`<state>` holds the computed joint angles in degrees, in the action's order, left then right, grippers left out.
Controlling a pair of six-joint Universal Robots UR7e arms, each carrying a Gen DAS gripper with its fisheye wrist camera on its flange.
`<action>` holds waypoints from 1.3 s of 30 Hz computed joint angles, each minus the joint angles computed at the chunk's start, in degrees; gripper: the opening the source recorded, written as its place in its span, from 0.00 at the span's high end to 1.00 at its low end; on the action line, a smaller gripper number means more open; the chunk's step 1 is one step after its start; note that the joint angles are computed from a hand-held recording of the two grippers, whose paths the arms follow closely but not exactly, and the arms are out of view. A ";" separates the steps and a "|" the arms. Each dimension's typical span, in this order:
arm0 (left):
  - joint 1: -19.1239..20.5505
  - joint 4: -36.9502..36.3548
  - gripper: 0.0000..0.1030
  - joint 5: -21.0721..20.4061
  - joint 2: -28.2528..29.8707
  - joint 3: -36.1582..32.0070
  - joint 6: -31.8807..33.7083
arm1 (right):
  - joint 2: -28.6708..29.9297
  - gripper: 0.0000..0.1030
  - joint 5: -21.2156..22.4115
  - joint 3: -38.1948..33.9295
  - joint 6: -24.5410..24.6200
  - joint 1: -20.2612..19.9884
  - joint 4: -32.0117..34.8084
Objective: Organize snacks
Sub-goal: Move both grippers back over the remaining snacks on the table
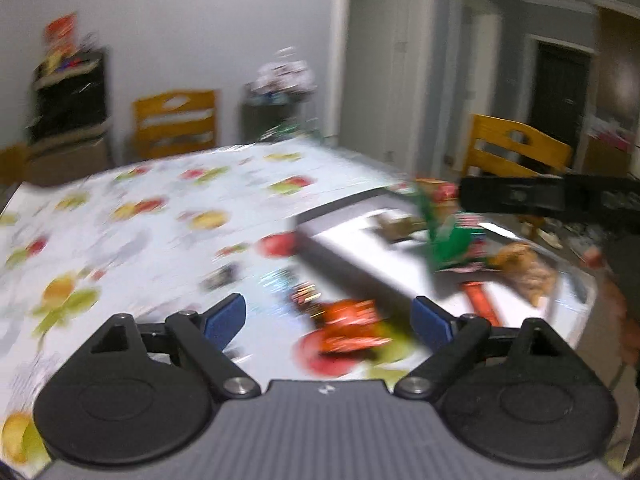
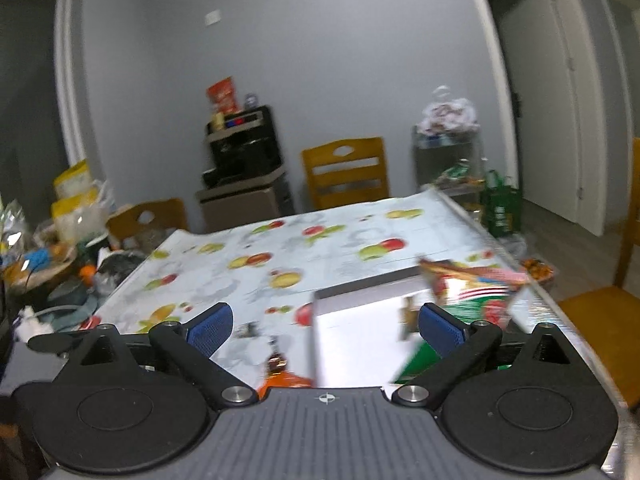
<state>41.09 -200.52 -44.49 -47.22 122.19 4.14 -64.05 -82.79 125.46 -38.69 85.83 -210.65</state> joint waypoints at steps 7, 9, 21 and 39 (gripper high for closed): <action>2.84 1.74 0.12 5.78 -5.89 4.45 -8.91 | 5.96 0.03 -4.93 -1.49 -2.19 4.43 0.52; 3.26 1.42 0.12 6.98 -7.11 5.65 -8.44 | 6.76 0.03 -5.91 -1.52 -2.63 5.05 0.87; 5.20 2.05 0.12 10.85 -9.71 6.53 -5.76 | 10.36 0.03 -10.42 -4.18 -2.42 7.27 2.70; 7.33 2.92 0.12 16.45 -10.68 6.67 -1.56 | 14.57 0.03 -13.32 -7.30 -2.29 9.73 6.09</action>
